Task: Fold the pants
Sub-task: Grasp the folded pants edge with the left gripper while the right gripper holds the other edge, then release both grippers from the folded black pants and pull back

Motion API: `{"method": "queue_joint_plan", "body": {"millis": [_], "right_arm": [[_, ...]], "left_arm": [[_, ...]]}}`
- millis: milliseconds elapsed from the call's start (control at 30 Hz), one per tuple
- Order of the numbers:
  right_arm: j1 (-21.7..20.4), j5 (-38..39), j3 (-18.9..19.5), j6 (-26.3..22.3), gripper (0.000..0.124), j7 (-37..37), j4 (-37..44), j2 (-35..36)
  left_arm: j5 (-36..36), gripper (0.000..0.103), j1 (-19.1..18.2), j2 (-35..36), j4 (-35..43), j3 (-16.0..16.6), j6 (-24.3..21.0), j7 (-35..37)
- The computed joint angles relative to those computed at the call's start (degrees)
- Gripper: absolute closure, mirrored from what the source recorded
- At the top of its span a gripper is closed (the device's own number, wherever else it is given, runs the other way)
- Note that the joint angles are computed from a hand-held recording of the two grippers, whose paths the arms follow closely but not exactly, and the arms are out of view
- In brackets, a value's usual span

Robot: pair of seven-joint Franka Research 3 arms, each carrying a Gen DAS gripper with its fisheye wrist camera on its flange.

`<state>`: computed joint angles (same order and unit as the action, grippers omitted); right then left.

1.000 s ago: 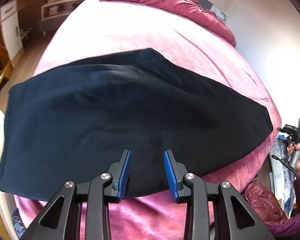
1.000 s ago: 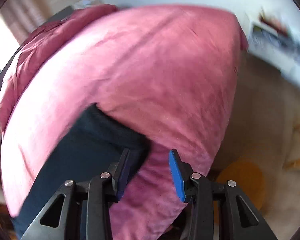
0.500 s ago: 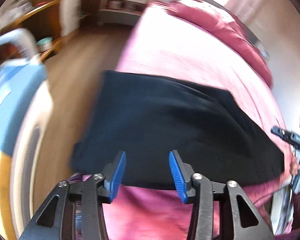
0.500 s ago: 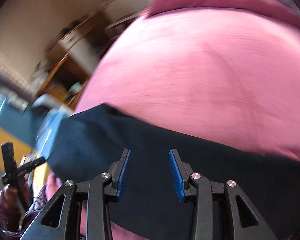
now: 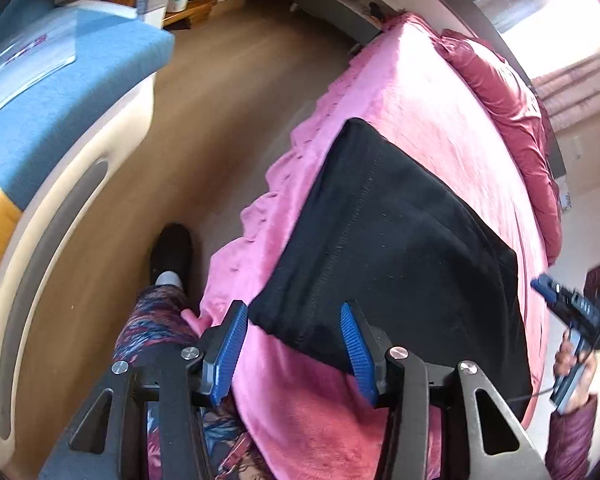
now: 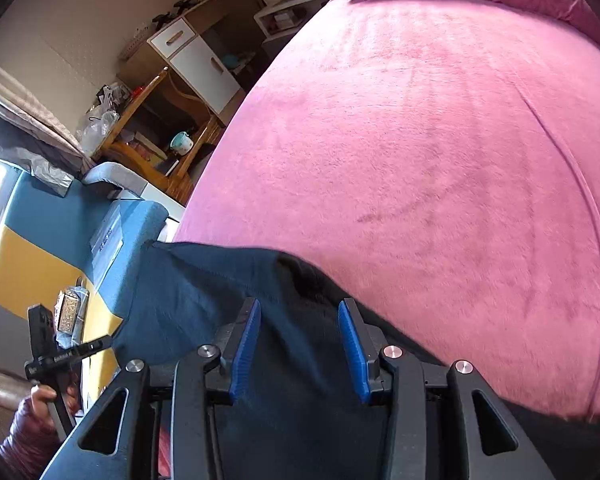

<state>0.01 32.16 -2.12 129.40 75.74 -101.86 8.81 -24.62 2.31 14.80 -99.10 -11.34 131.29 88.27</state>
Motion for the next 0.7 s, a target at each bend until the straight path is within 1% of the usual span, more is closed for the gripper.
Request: {"method": "queue_joint_plan", "body": {"millis": [33,67,100,133,167,200,233,267,300,333,367,433,467,500,533,633,700], "right_arm": [[-0.12,0.37,0.04,-1.03,0.083,0.12,1.55,1.18],[-0.14,0.28,0.14,-1.91,0.083,0.34,3.2,2.55],[-0.2,0.23,0.27,-2.56,0.083,0.23,4.27,3.42],[-0.36,0.51,0.5,-3.68,0.083,-0.06,5.78,4.64],[-0.56,0.81,0.8,-5.5,0.082,-0.28,7.86,6.37],[-0.61,0.54,0.95,-6.54,0.082,-0.28,9.03,7.38],[-0.48,-0.15,1.13,-7.75,0.082,-0.06,10.6,8.77],[-0.61,-0.31,1.47,-9.9,0.082,-0.17,12.64,10.55],[-0.88,0.04,1.85,-11.57,0.085,-0.49,14.25,11.9],[-0.97,0.15,2.19,-12.62,0.092,-1.04,15.18,12.72],[-0.07,-1.8,2.04,-11.45,0.116,-1.15,15.1,12.84],[1.15,-4.62,1.81,-9.14,0.117,-1.0,15.27,12.94],[1.03,-3.73,1.99,-6.21,0.118,-1.58,14.35,12.19],[0.73,-2.79,2.06,-4.73,0.119,-1.55,14.06,12.05],[0.74,-2.83,1.71,-3.43,0.119,-0.06,14.27,12.56],[1.81,-7.24,1.08,-3.94,0.119,2.6,16.08,15.63],[2.21,-8.13,1.36,-2.52,0.119,3.44,15.81,16.81]], "left_arm": [[0.06,0.064,-0.17,0.41,0.38,-0.19,0.02,0.35],[0.65,0.068,-0.36,0.53,0.52,-0.17,0.2,0.37],[2.27,0.077,-0.82,0.44,0.31,0.06,1.08,0.17],[3.5,0.082,-1.08,0.27,0.08,0.16,1.77,0.3],[3.52,0.084,-0.99,0.13,-0.22,0.04,2.2,0.81],[3.87,0.092,-1.02,-0.21,-0.69,0.04,2.78,1.0],[4.96,0.095,-1.19,-0.39,-0.93,0.26,3.17,0.92],[5.55,0.095,-1.28,-0.29,-1.02,0.29,3.6,1.1],[5.48,0.095,-1.14,-0.19,-0.91,0.2,3.5,1.48],[6.01,0.095,-1.23,-0.03,-0.66,0.27,3.25,1.18],[7.08,0.095,-1.5,0.1,-0.54,0.39,3.09,0.76],[8.67,0.095,-1.88,0.28,-0.51,0.43,3.22,0.42],[9.89,0.095,-2.2,0.32,-0.48,0.51,3.22,0.1],[10.66,0.095,-2.36,0.44,-0.36,0.52,3.12,-0.11],[11.53,0.095,-2.55,0.64,-0.17,0.56,2.93,-0.36],[13.72,0.095,-3.03,1.61,0.71,0.59,1.96,-1.14],[15.09,0.095,-3.31,1.95,1.08,0.63,1.91,-1.71]]}}
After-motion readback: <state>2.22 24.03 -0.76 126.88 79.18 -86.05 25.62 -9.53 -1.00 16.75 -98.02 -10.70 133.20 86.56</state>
